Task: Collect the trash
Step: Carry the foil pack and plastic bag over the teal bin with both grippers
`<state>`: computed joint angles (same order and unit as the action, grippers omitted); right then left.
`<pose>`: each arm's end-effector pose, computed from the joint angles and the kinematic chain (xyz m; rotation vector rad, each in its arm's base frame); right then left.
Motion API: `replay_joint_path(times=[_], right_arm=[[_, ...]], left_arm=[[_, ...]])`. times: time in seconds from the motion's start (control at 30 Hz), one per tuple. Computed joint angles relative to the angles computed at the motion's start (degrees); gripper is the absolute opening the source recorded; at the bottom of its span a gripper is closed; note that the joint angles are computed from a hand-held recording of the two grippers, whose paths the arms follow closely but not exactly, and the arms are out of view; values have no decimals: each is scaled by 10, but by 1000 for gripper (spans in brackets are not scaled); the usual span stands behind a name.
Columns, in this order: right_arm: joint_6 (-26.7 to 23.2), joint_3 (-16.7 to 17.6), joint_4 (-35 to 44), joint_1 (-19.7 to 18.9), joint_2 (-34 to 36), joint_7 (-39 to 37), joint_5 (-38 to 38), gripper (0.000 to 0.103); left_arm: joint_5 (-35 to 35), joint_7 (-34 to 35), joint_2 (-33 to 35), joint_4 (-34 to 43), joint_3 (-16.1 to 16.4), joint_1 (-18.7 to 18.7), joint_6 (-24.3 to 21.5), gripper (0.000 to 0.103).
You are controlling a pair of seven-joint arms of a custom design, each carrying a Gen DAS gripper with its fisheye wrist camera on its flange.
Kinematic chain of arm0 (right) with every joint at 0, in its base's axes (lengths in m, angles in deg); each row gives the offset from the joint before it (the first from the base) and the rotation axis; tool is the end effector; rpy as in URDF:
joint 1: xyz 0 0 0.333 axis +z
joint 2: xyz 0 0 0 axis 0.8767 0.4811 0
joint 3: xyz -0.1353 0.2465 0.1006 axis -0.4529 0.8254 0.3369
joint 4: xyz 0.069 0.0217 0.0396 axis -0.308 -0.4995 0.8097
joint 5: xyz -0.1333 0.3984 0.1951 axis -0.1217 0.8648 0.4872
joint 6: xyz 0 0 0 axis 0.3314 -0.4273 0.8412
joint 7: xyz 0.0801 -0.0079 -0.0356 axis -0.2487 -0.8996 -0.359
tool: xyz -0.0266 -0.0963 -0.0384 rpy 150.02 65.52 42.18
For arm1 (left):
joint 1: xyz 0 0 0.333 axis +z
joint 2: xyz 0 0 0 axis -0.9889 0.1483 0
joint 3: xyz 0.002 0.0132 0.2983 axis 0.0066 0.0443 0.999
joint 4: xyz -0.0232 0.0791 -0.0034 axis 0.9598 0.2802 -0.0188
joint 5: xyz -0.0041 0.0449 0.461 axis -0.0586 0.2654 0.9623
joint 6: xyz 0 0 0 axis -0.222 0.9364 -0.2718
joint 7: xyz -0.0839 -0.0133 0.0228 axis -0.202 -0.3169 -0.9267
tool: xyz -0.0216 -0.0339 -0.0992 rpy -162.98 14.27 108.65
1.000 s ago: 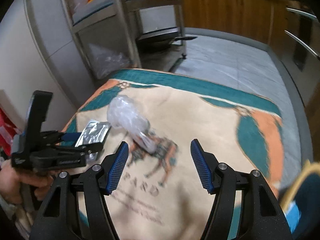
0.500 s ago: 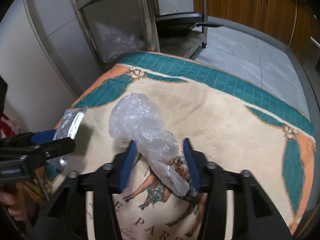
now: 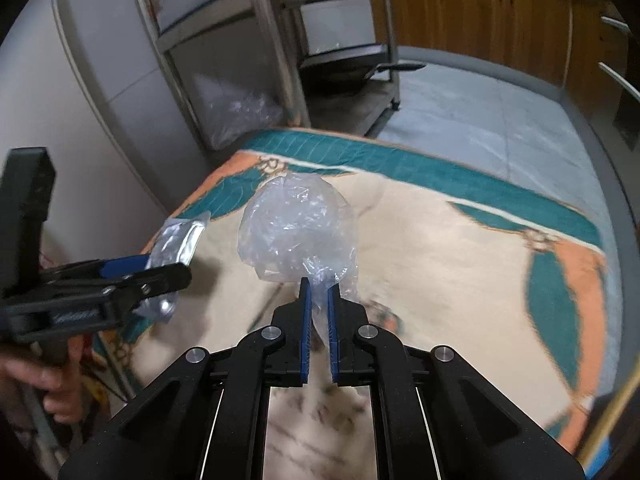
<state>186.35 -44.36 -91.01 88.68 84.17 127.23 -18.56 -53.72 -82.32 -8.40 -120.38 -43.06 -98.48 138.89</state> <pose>0.5354 0.4544 0.3735 -2.2075 1.0634 -0.1510 0.4675 -0.3522 0.3584 -2.3561 1.4948 -0.7527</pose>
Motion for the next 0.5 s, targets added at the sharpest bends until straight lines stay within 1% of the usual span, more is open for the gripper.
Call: replay_joint_path(times=[0.07, 0.17, 0.37, 0.43, 0.5], right_arm=[[12, -1, -38, -6, -38, -3, 9, 8], [26, -12, -107, -8, -104, -3, 25, 8], [47, -51, -219, 6, -211, 17, 31, 8], [56, -65, -247, 12, -237, 24, 32, 8], [64, -79, -283, 16, -272, 36, 31, 8]], left_arm=[[8, 5, 7, 12, -3, -3, -2, 69], [21, 9, 17, 32, -6, -11, -8, 69], [45, 20, 40, 72, -6, -30, -13, 69], [47, 28, 51, 88, -4, -38, -16, 69], [47, 34, 61, 101, -2, -45, -11, 69]])
